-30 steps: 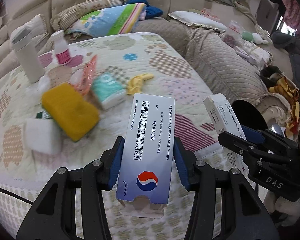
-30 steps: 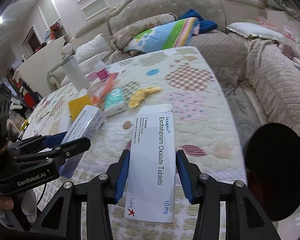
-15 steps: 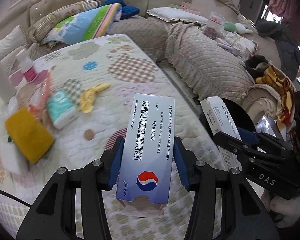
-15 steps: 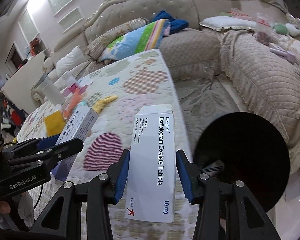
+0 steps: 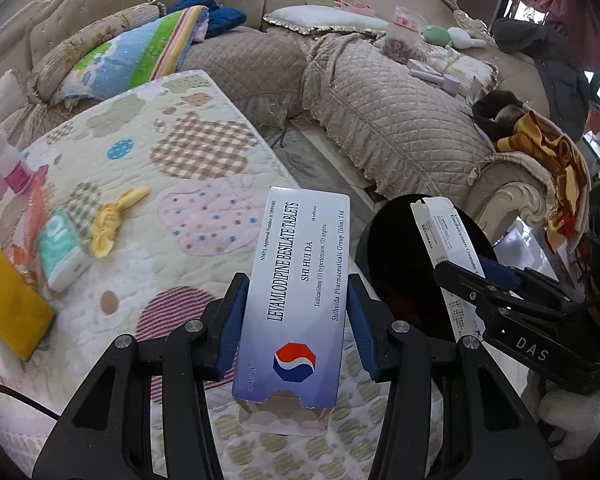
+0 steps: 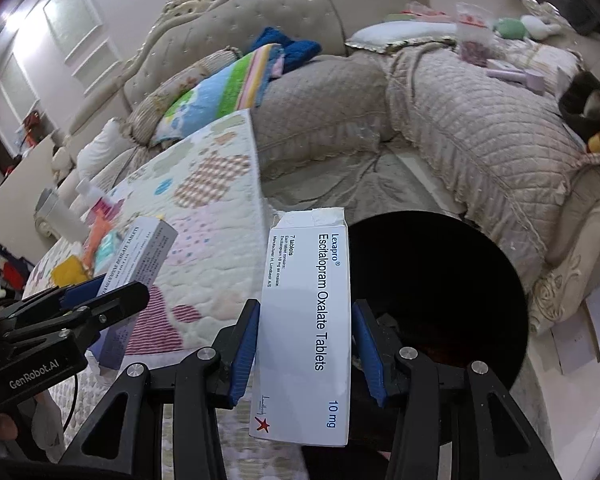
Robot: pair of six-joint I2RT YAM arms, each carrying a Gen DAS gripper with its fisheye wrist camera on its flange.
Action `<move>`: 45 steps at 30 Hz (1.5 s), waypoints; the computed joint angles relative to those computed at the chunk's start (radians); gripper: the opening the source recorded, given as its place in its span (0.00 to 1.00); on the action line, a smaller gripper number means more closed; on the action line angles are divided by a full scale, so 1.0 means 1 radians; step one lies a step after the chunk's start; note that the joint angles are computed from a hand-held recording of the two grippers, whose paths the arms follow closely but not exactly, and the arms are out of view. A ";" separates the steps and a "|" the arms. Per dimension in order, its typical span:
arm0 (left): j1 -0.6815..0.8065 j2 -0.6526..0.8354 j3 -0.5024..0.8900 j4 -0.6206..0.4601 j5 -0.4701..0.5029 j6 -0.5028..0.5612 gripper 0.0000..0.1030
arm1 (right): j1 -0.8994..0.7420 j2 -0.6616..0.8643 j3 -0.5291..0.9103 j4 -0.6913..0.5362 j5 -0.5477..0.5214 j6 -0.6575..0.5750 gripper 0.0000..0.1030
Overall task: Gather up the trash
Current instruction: 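Carry both medicine boxes off the bed over the black bin, then open both grippers to drop the medicine boxes into the bin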
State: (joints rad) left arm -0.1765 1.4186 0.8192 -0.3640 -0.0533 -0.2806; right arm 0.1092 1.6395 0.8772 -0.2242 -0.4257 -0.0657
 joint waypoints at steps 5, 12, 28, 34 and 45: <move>-0.020 0.066 0.041 0.027 0.040 -0.021 0.45 | -0.043 0.045 0.025 -0.001 -0.003 -0.004 0.44; -0.032 0.144 0.094 0.058 0.111 -0.047 0.45 | -0.081 0.096 0.053 0.001 0.009 -0.008 0.43; -0.065 0.227 0.148 0.125 0.204 -0.096 0.46 | -0.130 0.166 0.087 0.002 0.037 -0.010 0.43; -0.055 0.217 0.130 0.165 0.249 -0.092 0.58 | -0.133 0.183 0.104 -0.012 0.053 0.003 0.48; 0.040 0.126 0.049 0.130 0.198 -0.027 0.58 | -0.094 0.169 0.092 -0.019 0.037 0.019 0.58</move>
